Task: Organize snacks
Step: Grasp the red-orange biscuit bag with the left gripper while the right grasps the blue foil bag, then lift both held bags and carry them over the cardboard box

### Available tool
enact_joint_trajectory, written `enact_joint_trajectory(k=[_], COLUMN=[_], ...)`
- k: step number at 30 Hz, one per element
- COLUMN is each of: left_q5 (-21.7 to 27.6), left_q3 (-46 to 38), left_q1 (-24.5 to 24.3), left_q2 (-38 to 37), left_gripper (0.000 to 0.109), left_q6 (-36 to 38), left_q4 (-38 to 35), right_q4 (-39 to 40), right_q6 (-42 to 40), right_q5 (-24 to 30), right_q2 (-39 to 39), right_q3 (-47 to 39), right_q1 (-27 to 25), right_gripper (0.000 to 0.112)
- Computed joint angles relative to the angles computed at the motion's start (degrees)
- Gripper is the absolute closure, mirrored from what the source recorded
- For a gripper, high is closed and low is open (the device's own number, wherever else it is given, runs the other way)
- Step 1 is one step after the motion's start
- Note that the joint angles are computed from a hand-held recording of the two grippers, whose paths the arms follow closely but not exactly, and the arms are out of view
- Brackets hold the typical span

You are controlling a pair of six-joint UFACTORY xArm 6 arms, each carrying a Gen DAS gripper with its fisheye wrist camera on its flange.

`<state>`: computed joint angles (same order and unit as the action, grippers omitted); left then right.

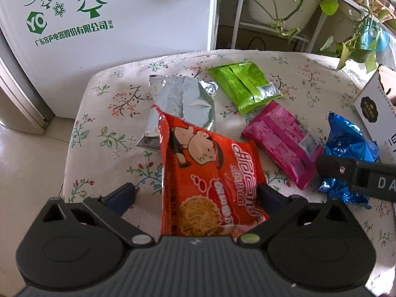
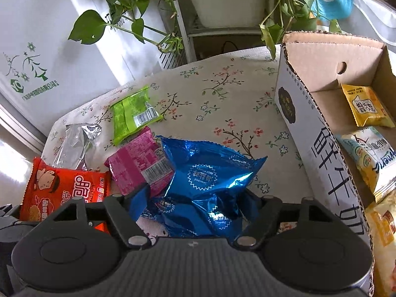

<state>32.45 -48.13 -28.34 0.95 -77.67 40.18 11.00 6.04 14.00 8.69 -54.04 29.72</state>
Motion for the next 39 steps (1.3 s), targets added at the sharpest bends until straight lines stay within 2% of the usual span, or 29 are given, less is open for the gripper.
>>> enact_joint_trajectory(k=[5,8,10,13,21,34,37,39], left_q5=[-0.7,-2.0,-2.5,-3.9,-3.8,-4.2,-4.0,-4.8], left_q3=[0.3,0.7,0.7,1.2,2.0,3.5,3.5,3.5], left_q1=[0.2,0.2,-0.2,-0.1,-0.4,-1.3,-1.5,-1.1], left_q2=[-0.1,-0.5,-0.8,-1.3,-3.0,-5.9,-5.6,-4.7], left_gripper=[0.009,0.023,0.039,0.048,0.059,0.074,0.069,0.059], left_q6=[-0.8,-1.9,-2.2,-3.3,-4.9,-6.0,-6.5,-5.8], left_q4=[0.6,3.1,4.6,5.1,5.4,5.7,6.3,6.0], right_q4=[1.4,0.2,1.5,2.9,8.1,15.6,15.4,15.4], right_q6=[-1.8,-1.5,-2.5,-3.7,-9.1,-15.6,-15.5,-15.4], right_q5=[-0.1,-0.9,-0.6,-0.8,-1.2,-0.5,-0.5,-0.5], right_q2=[-0.8,-1.4,-1.8,-2.3,-3.8,-6.6,-6.8,-6.8], right_q3=[0.5,1.2,1.2,1.6,2.5,3.7,4.0,4.0], right_q1=[0.2,0.1,0.1,0.2,0.6,0.5,0.5,0.6], right_gripper=[0.034,0.034,0.035,0.035,0.037,0.038,0.038,0.038])
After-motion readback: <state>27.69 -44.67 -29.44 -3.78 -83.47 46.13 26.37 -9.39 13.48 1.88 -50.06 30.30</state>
